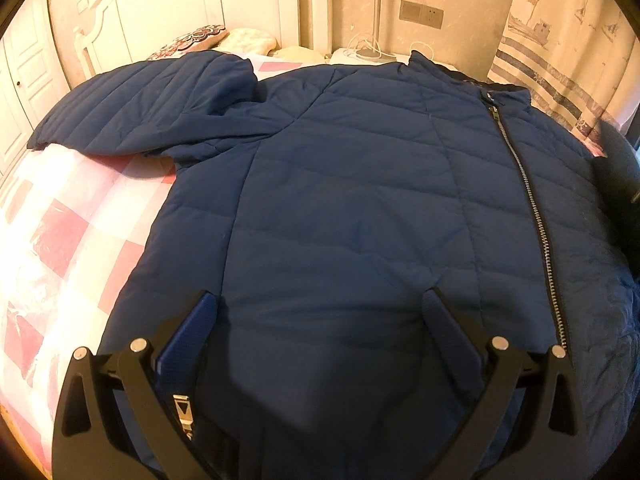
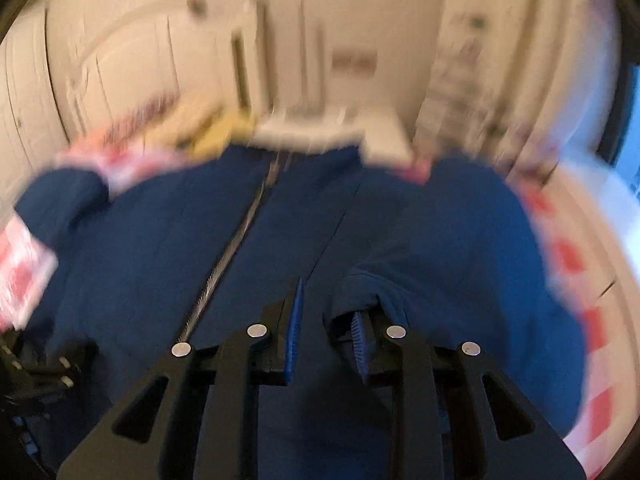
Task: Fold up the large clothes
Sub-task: 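Grasp the jacket sleeve cuff with the right gripper and lift it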
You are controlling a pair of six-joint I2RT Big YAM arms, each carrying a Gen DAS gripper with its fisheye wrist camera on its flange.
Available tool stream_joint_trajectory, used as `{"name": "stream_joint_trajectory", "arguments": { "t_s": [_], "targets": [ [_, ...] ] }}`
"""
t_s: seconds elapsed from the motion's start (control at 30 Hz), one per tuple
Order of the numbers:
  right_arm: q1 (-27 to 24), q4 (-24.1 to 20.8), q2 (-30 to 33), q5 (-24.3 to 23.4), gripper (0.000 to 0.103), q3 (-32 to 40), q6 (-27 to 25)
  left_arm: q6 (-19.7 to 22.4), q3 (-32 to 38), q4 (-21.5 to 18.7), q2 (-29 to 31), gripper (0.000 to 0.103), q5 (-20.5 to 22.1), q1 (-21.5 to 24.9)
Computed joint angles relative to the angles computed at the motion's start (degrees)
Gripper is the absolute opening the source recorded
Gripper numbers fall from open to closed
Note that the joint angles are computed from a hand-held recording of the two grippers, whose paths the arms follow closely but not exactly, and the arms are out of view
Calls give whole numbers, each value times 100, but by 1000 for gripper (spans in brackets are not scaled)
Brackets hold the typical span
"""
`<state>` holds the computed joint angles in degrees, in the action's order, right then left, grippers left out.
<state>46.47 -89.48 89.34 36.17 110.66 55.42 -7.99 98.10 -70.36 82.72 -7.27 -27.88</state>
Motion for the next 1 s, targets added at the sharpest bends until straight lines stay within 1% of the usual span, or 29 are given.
{"name": "stream_joint_trajectory", "arguments": {
  "t_s": [0.03,0.07,0.1,0.13,0.17,0.2,0.23,0.27,0.3,0.37,0.4,0.43,0.5,0.53,0.6,0.63,0.67,0.73,0.77,0.8,0.83,0.87,0.9,0.93,0.97,1.0],
  "targets": [
    [-34,-171,117,-175,29,43,17,-2,-3,7,-4,101,17,6],
    [-36,-249,209,-293,39,71,-29,-3,-11,12,-12,101,28,11],
    [11,-145,164,-230,49,-10,-187,-8,-18,17,-20,101,36,12],
    [64,-89,136,-303,60,-25,-196,-9,-22,23,-25,101,46,15],
    [92,119,-17,-538,82,-158,-211,-12,-22,26,-26,101,55,18],
    [138,293,-135,-629,87,-272,-163,-13,-19,25,-25,101,59,19],
    [215,514,-393,-621,87,-510,-34,-13,-19,25,-25,101,59,19],
    [333,646,-665,-465,87,-746,175,-12,-14,23,-23,101,59,18],
    [409,729,-805,-327,87,-843,330,-12,-14,23,-23,101,59,18],
    [553,1177,-1479,-46,87,-1487,923,-13,-14,27,-24,101,68,22],
    [616,1416,-1950,59,87,-1945,1472,-15,-12,27,-23,101,68,20],
    [694,1495,-2211,140,85,-2201,1917,-13,-6,25,-18,101,61,17],
    [674,1773,-2926,143,76,-2926,2970,-3,-7,23,-19,101,54,20],
    [641,1783,-3095,138,75,-3108,3255,-2,-1,19,-17,101,51,18],
    [448,1615,-3354,162,70,-3349,3760,-4,0,19,-19,101,55,17],
    [324,1717,-3439,105,70,-3467,3825,-4,0,19,-19,101,55,17],
    [137,1924,-3558,-52,70,-3623,3849,-4,-2,23,-20,101,57,16],
    [-191,2310,-3714,-183,70,-3848,3873,-6,1,26,-20,101,64,16],
    [-370,2385,-3759,-185,70,-3898,3877,-6,-4,29,-23,101,62,14],
    [-532,2274,-3766,-140,70,-3896,4009,-2,-6,28,-24,101,60,15],
    [-669,2285,-3750,-159,70,-3919,4124,-1,0,26,-22,101,58,13],
    [-843,2554,-3862,-194,70,-4093,4198,0,-5,29,-24,101,63,16],
    [-976,2660,-3903,-215,64,-4156,4172,0,-5,29,-24,101,63,16],
    [-1017,2684,-3861,-201,56,-4133,4090,-2,-2,28,-22,101,66,17],
    [-1034,2653,-3788,-72,40,-4042,3940,-4,-4,27,-24,101,65,16],
    [-997,2529,-3630,171,33,-3868,3808,-1,-8,31,-26,101,62,15]
  ]
}}
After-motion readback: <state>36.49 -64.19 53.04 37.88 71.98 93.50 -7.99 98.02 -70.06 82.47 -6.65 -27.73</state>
